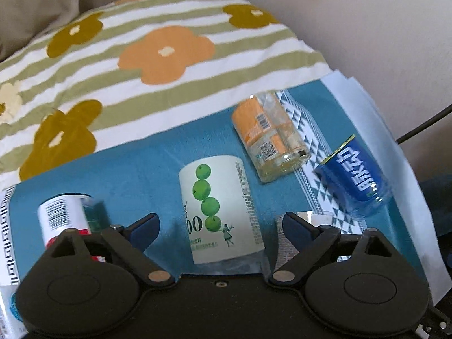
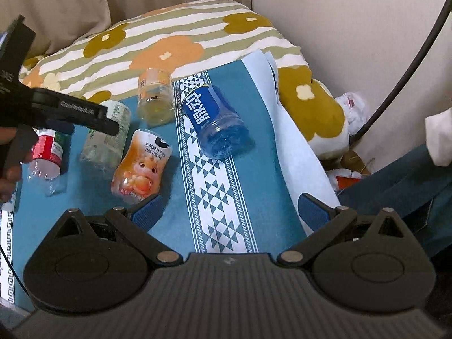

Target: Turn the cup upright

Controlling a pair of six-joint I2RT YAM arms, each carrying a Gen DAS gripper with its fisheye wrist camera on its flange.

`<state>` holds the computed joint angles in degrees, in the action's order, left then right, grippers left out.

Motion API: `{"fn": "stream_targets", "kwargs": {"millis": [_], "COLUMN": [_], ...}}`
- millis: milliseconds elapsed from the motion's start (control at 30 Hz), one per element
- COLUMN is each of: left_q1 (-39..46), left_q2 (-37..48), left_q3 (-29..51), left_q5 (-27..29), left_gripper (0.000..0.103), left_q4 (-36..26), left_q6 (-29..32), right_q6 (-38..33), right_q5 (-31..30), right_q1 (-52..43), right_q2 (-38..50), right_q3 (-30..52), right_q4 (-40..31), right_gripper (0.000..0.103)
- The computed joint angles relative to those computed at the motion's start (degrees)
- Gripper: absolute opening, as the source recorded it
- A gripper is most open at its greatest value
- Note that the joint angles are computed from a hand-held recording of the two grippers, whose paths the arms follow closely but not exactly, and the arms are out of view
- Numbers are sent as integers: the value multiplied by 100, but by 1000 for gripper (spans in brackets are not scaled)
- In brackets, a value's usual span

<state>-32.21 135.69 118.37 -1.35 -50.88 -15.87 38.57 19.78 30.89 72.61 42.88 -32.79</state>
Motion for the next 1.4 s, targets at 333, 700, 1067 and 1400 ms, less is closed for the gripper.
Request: {"fn": "stream_targets", "kwargs": {"millis": [333, 700, 1067, 1400], "left_q1": [93, 105, -100, -733], "left_q2": [652, 387, -1178, -3148], "left_q3": [663, 252, -1472, -3558], "left_q5": [338, 335, -78, -847], "left_gripper": [71, 69, 69, 70], "left_q4": [-425, -143, 510, 875], "left_q6": [186, 129, -417, -1655], "right_q6": [250, 370, 2, -899], "right_q5": [-62, -30, -142, -480], "right_q1": [-85, -64, 83, 290], "right_q2": [393, 285, -417, -1343], "right_q3": [85, 22, -120, -356], "right_q4": [226, 255, 211, 60], "right_gripper": [103, 103, 103, 103]}}
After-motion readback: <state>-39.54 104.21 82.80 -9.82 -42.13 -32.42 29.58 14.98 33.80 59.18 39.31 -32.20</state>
